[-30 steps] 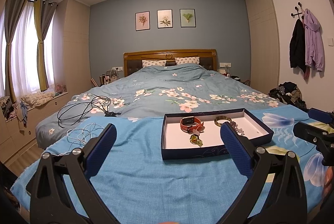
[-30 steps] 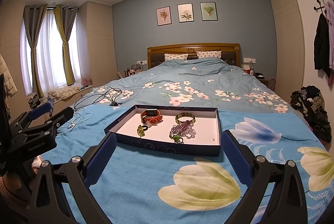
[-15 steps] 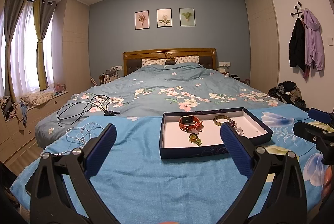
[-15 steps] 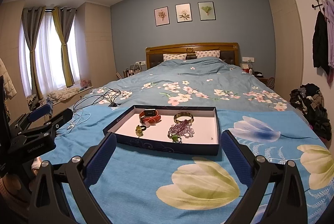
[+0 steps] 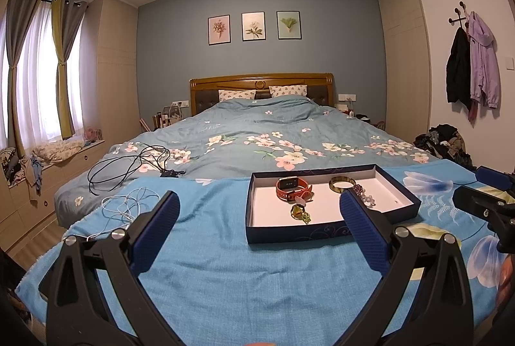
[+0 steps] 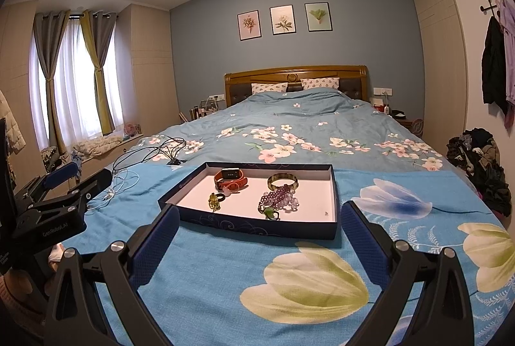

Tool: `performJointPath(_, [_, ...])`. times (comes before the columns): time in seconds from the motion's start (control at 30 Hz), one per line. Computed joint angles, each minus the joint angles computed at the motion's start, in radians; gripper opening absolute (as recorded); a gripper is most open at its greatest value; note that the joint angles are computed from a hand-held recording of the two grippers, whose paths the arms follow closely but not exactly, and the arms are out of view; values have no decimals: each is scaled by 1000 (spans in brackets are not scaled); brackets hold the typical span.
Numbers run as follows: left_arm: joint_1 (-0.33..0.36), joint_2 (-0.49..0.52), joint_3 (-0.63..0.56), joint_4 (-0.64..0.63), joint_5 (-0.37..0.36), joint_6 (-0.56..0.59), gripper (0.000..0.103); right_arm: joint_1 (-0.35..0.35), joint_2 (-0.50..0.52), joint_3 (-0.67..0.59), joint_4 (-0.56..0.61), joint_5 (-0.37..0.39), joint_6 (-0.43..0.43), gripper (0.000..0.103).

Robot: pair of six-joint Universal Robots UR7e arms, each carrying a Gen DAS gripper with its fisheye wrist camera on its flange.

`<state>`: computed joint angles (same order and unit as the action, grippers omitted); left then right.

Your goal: Organize jewelry

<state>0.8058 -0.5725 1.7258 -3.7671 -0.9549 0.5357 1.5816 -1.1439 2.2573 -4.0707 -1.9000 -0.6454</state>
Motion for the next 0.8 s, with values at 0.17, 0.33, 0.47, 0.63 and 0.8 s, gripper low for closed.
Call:
performJointPath(0.17, [0,0,0,2,1,-2,98,0,1,0,-3,0,0,96])
performJointPath(0.33, [0,2,-1,-2,1,-1,98,0,-1,0,2,-1,0,97])
performJointPath(0.47, [0,3,-1,-2,1,0,98,1,-1,2,0,-3,-2,96])
performJointPath(0.63, [0,4,1,-3,2,-2,98,1,-2,2,1,-3,0,96])
performJointPath(0.8, [0,4,1,-2,3,0,98,0,-2,1,3,-2,2,96])
